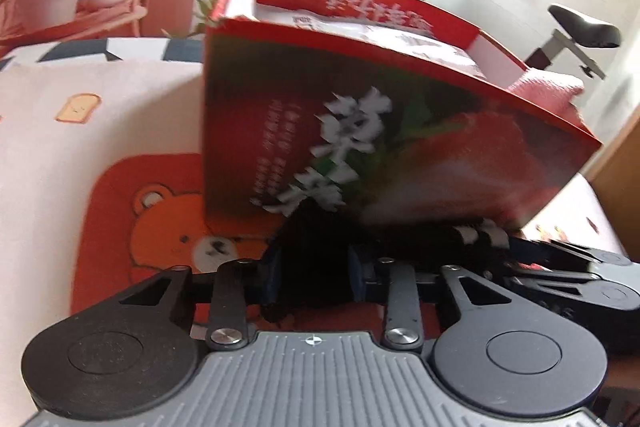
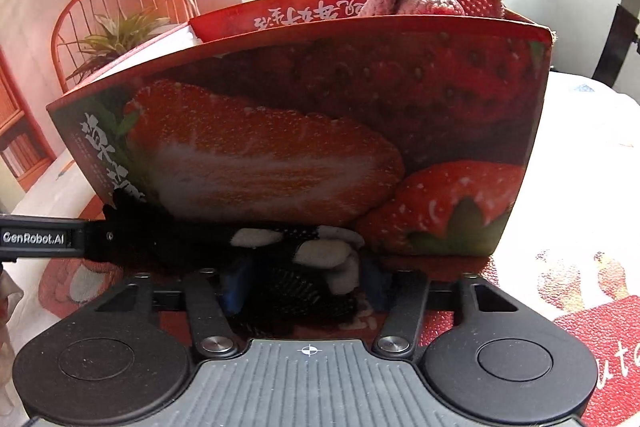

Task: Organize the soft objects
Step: 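Lower both tools onto the black glove and close on it, then lift the black glove with both tools and carry it over the box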

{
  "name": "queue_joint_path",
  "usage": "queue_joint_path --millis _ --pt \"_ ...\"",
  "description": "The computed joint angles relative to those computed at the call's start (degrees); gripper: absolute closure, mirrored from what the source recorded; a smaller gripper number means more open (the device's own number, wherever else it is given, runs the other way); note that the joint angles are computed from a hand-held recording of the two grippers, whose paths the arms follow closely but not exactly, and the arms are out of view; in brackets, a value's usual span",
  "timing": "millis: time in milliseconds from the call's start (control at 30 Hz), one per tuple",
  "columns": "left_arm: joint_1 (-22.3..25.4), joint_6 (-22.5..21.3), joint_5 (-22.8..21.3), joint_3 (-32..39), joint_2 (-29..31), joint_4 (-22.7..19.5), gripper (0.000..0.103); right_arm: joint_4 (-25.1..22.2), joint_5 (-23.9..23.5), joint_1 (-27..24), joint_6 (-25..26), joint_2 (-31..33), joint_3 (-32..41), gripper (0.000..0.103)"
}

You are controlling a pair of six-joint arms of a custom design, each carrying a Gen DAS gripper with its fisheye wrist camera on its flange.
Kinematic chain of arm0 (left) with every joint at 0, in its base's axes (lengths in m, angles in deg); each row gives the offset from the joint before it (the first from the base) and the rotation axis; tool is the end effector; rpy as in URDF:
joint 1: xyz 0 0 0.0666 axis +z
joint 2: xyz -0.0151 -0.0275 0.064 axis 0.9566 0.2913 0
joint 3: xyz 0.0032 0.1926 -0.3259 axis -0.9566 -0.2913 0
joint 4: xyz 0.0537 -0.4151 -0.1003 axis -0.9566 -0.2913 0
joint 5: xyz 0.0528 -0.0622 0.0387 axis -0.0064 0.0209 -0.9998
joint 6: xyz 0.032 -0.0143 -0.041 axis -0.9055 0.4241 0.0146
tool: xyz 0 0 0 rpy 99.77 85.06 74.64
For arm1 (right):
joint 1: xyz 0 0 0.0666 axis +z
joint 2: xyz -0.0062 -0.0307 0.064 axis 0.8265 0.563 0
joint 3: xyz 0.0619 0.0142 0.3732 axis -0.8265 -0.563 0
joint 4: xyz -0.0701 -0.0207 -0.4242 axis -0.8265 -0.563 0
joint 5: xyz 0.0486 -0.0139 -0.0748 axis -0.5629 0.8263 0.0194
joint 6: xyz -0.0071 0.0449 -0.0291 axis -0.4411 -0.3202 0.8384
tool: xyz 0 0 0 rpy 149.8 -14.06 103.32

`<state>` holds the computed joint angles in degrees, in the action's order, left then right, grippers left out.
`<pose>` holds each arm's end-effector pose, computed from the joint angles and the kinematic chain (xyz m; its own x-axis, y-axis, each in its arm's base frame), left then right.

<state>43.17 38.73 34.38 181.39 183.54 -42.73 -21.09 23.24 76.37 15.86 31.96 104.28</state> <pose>0.6185 -0.3465 0.2504 -0.7092 -0.2321 -0.6657 -0.0746 0.9637 -0.2564 0.6719 0.2589 0.2147 -0.6633 -0.0929 -0.7426 -0.3746 0.9003 0.2219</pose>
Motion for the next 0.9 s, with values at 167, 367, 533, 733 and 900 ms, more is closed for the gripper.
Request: queue_joint_path --millis 167,367,533,733,900 --pt "-0.8 0.4 0.4 -1.0 -0.3 1.0 0.072 0.2 -1.8 -0.2 0.2 -0.7 -1.2 0.078" --pt "-2.2 1.9 -0.8 -1.9 -0.9 0.8 0.072 1.7 -1.3 0.0 -0.2 -2.4 -3.9 0.082" --pt "-3.0 3.0 -0.7 -3.0 -1.7 1.0 0.073 3.3 -1.9 -0.6 -2.0 -4.8 -7.8 0.085" --pt "-4.6 5.3 -1.0 -6.0 -3.6 2.4 0.073 5.0 -2.0 -0.6 -2.9 -8.2 -13.0 0.087" --pt "-5.8 7.7 -1.6 -8.4 -5.1 3.3 0.08 5.4 -2.9 -0.8 -4.1 -11.0 -16.5 0.089"
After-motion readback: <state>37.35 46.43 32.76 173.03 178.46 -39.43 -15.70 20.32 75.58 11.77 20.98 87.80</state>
